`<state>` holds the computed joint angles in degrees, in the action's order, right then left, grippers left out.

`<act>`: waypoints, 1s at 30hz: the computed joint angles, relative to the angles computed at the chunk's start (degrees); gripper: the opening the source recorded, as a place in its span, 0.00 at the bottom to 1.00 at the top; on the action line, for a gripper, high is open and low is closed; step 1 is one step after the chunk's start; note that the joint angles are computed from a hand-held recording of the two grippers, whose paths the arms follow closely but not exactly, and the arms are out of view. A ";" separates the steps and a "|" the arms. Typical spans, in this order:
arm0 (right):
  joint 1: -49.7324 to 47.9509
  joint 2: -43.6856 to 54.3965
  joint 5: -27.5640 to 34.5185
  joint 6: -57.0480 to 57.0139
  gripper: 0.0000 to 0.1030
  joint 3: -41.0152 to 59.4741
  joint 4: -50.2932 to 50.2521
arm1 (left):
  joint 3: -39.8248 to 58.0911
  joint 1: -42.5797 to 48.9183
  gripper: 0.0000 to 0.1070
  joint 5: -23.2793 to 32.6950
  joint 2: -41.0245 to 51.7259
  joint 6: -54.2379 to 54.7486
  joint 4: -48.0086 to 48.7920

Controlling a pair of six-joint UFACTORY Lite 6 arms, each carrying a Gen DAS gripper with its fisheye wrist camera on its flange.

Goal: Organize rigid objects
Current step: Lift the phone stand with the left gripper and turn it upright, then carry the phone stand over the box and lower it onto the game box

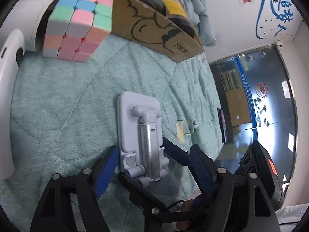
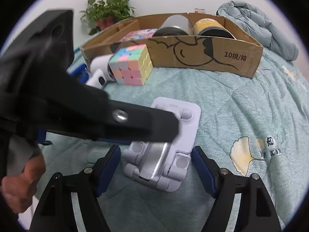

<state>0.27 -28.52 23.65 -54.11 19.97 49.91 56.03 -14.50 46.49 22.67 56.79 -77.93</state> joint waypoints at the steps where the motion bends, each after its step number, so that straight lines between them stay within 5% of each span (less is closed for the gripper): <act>1: 0.46 0.70 -1.06 0.06 0.73 -0.22 -0.01 | -0.40 0.01 0.64 0.16 0.22 1.34 -1.22; 6: 0.61 0.89 -1.02 0.67 0.70 0.17 -0.07 | -0.20 -0.05 0.58 0.27 0.95 1.63 -1.44; 10: -8.57 2.90 10.29 -8.73 0.70 2.20 8.05 | -2.44 0.90 0.35 -1.80 -1.05 2.02 0.27; 14: -13.41 5.30 16.98 -11.14 0.70 4.22 9.65 | -5.79 1.55 0.34 -2.66 -4.31 4.75 -2.16; 22: -6.10 3.57 14.44 -8.86 0.70 8.46 11.31 | -8.09 6.95 0.34 -3.16 -15.21 1.37 2.72; 30: 3.09 11.70 9.10 -9.89 0.70 20.99 16.28 | 4.74 14.87 0.34 0.92 -14.33 -5.12 12.15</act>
<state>3.36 -16.82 32.75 -64.01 40.96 66.19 60.77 0.38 47.41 8.34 51.67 -65.79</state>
